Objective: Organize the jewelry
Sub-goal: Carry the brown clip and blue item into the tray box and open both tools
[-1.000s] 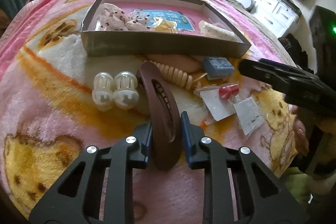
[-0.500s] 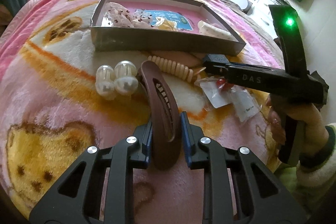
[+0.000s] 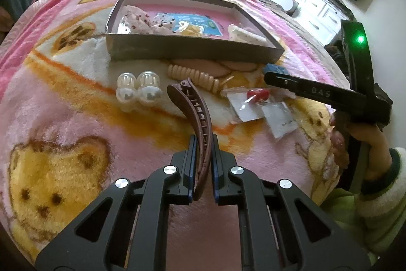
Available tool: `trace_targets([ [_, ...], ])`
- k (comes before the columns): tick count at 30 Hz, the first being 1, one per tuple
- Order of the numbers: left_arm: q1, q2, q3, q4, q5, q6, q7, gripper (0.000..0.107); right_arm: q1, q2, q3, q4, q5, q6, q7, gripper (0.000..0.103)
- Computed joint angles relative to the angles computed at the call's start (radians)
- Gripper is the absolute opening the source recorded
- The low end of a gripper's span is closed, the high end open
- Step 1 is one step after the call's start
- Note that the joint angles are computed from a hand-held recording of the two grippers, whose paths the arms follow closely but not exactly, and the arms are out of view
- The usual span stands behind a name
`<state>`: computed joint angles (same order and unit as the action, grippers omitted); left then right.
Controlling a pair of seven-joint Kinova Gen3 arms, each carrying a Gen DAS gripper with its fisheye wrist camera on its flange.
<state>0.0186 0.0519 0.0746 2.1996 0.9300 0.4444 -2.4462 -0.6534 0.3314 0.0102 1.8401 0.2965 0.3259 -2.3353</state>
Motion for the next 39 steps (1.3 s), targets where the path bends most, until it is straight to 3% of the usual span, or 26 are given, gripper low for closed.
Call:
trace_targets([
  [8,0.033,-0.049,-0.004,-0.002,-0.018,0.009,0.016,0.004,-0.014,-0.102,0.026,0.099,0.061,-0.041,-0.072,0.048],
  [15,0.064,-0.068,-0.014,-0.024,-0.039,0.008,0.042,0.004,-0.034,-0.192,0.039,0.171,0.222,-0.036,-0.239,0.048],
  [22,0.08,-0.074,-0.017,-0.077,-0.075,0.022,0.066,0.004,-0.015,-0.257,-0.001,0.205,0.387,-0.004,-0.418,0.048],
  [26,0.086,-0.062,-0.013,-0.117,-0.097,0.032,0.088,0.004,0.03,-0.282,-0.042,0.212,0.423,-0.005,-0.453,0.048],
  [39,0.09,-0.036,0.007,-0.221,-0.195,-0.002,0.2,0.004,0.163,-0.277,-0.157,0.123,0.319,-0.018,-0.267,0.048],
])
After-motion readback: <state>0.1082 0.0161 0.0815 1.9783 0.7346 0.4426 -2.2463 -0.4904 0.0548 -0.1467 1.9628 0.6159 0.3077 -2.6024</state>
